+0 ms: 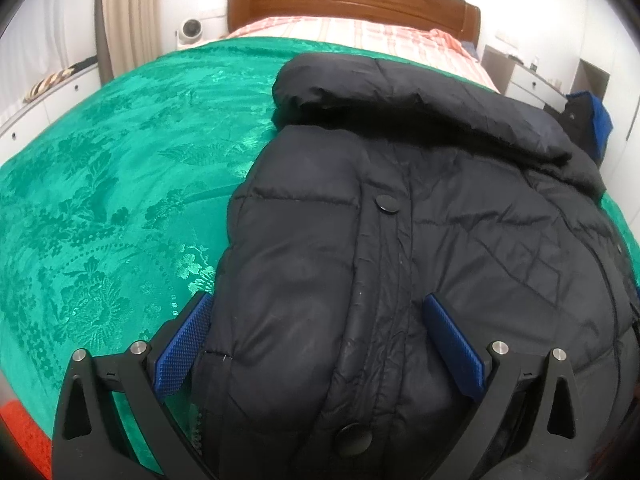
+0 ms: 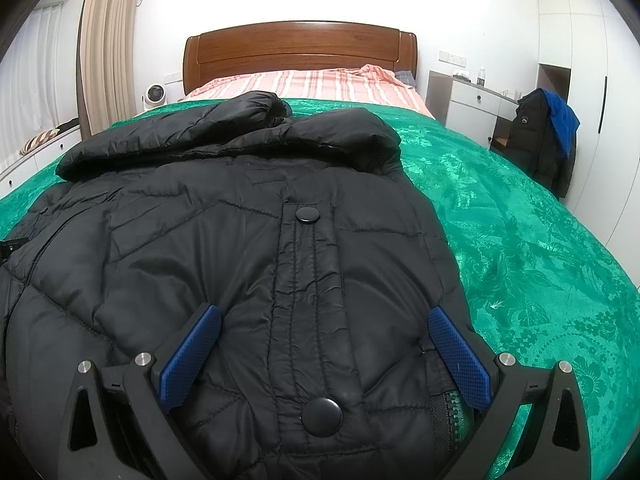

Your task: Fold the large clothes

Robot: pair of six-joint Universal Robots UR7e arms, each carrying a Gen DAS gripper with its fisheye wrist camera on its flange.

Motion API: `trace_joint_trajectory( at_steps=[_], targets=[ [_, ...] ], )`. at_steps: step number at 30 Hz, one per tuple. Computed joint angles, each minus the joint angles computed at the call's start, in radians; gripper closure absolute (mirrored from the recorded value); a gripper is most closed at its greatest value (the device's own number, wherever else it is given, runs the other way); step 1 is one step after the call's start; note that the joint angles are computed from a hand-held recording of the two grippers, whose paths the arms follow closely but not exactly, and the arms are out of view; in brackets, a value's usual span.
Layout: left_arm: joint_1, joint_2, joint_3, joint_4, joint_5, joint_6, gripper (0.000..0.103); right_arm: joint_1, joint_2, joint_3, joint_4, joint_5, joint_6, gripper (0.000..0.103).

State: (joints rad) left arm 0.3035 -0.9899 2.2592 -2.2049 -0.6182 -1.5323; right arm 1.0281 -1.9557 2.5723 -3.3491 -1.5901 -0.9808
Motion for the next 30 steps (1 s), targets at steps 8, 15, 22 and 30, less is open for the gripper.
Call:
trace_joint_trajectory(
  at_steps=[8,15,22,30],
  targets=[
    [0.000,-0.002,0.000,0.002,-0.002,0.004,0.000,0.001,0.002,0.001,-0.003,-0.001,0.000,0.001],
    [0.007,-0.001,-0.005,0.000,-0.014,0.019,0.000,0.001,0.003,0.000,-0.004,0.000,0.000,0.000],
    [0.014,-0.005,-0.010,-0.001,-0.031,0.034,0.000,0.000,0.002,0.001,-0.004,0.001,-0.001,0.000],
    [0.018,-0.005,-0.016,0.004,-0.047,0.040,0.000,-0.001,0.002,0.001,-0.003,0.002,-0.002,0.001]
  ],
)
